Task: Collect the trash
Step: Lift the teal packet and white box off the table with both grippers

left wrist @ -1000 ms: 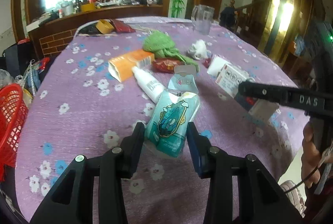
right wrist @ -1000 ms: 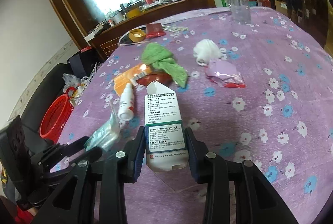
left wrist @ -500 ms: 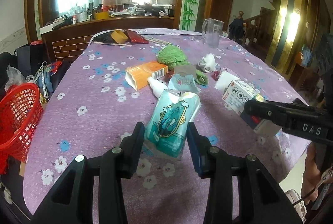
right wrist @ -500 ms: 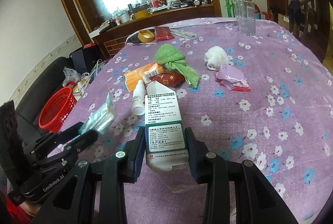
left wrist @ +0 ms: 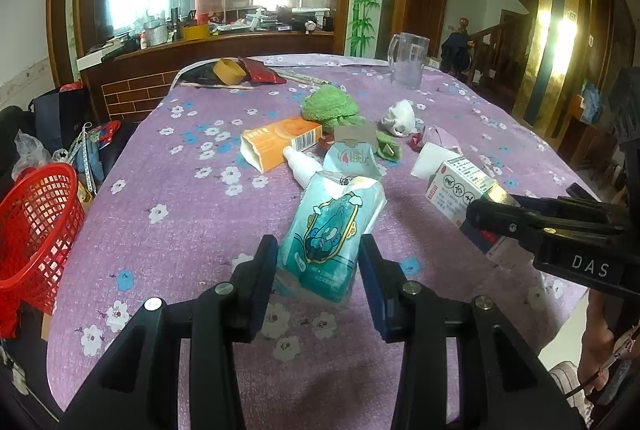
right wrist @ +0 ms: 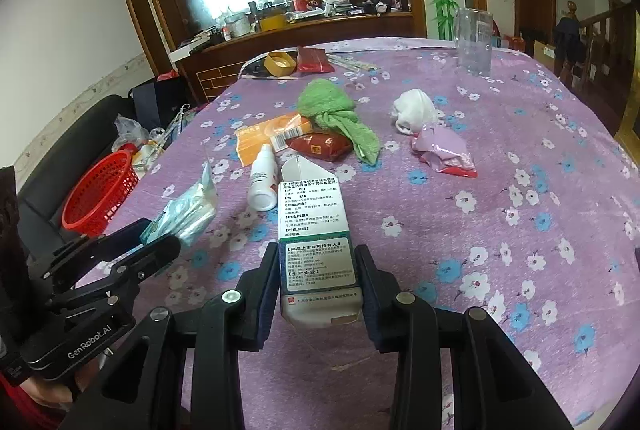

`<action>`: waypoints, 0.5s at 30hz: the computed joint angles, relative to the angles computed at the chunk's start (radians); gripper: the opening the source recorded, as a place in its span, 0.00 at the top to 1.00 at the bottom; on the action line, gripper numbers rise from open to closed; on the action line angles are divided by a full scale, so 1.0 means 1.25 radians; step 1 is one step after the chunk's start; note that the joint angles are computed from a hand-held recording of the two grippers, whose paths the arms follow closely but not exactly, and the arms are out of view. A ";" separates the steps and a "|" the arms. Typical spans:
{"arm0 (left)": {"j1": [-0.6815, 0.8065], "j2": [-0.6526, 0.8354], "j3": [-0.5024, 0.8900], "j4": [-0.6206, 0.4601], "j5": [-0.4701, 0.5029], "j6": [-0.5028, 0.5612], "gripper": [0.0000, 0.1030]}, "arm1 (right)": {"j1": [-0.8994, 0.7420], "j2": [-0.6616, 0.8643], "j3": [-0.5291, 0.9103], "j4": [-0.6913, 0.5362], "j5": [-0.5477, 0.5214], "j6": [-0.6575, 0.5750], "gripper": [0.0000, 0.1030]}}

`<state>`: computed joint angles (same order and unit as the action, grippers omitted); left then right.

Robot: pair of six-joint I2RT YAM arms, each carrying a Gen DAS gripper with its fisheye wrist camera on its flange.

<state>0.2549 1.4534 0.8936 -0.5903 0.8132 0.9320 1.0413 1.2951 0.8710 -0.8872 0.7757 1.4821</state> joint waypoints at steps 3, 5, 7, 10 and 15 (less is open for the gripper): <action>-0.004 0.002 0.000 0.007 -0.007 -0.005 0.61 | -0.009 0.009 -0.001 0.004 -0.005 -0.013 0.61; -0.004 0.006 0.002 0.009 -0.009 -0.006 0.61 | -0.011 0.014 -0.001 0.007 -0.007 -0.017 0.61; -0.005 0.010 0.005 0.011 -0.011 -0.011 0.61 | -0.014 0.018 0.000 0.010 -0.009 -0.023 0.61; -0.006 0.011 0.006 0.013 -0.012 -0.013 0.61 | -0.016 0.026 0.004 0.009 -0.010 -0.028 0.61; -0.005 0.019 0.012 0.015 -0.013 -0.013 0.61 | -0.025 0.037 0.009 0.014 -0.016 -0.042 0.61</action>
